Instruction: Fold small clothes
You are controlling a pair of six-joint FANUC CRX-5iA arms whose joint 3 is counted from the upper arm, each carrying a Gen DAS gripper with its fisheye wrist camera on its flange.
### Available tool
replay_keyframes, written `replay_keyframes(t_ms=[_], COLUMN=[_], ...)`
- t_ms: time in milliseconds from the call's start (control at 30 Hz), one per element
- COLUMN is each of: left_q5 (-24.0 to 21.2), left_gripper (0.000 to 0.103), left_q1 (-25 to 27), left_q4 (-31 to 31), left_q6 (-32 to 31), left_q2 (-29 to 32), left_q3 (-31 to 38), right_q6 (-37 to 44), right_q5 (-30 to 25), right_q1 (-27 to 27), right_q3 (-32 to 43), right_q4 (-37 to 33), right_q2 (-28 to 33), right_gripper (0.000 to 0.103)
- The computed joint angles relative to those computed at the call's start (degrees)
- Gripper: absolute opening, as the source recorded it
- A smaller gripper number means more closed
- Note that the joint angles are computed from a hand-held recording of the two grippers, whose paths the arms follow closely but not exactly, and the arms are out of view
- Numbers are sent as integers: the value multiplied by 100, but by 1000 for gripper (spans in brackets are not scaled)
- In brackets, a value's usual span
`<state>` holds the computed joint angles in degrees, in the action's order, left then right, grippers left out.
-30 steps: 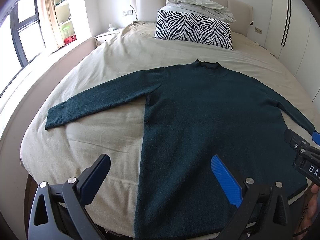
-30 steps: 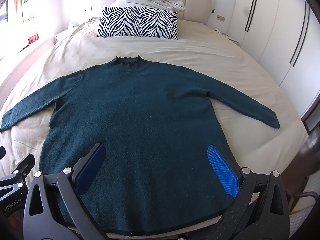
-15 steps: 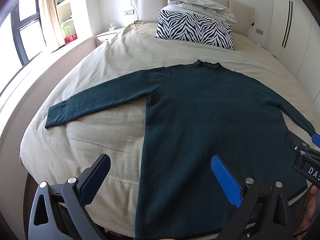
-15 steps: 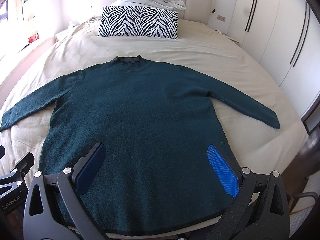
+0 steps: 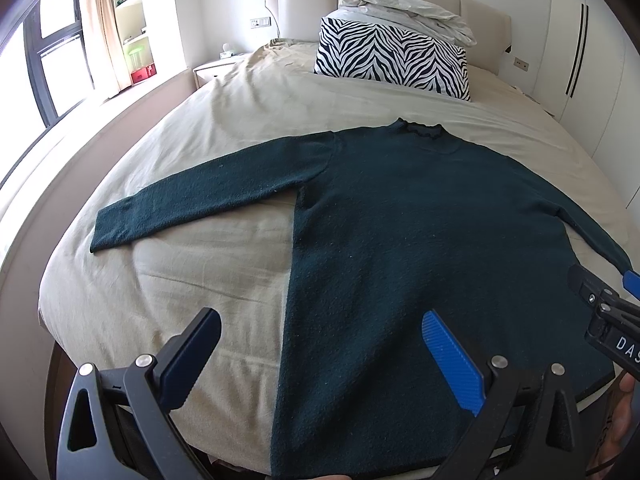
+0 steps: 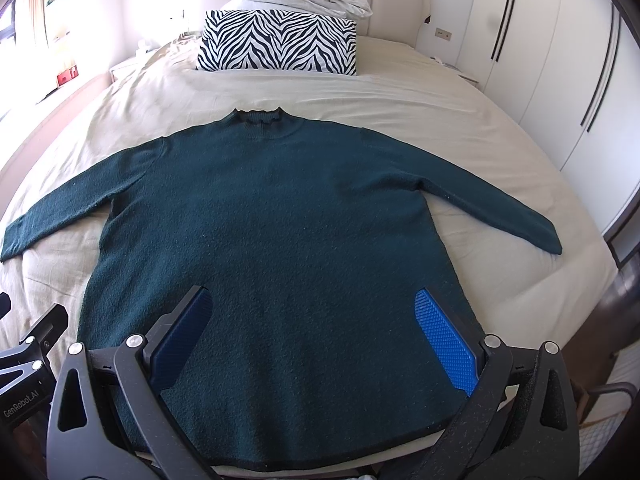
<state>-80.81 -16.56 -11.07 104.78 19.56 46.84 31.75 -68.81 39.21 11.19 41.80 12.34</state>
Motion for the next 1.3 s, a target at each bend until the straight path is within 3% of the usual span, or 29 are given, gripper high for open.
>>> replay_keyframes(t_ms=[700,1033,1200,1300], left_q5=[-63,225,734,1125], left_gripper=[103,103,103,103], left_q1=[34,132,623,1052], left_q4=[19,158,1172,1927], left_q6=[76,195,155,117], left_q2=[13,-134,-326,-436], left_q3=[12,-263,-880,-1346], right_q6=[148,170,254,357], right_q5=[-54,-55,70,465], right_q1=[-46,-44,-75,-122], right_q3=[152,159,196,123], right_q4=[-129,-138,-245,-342], right_q2=[90,106,121,34], right_gripper=[103,103,103,103])
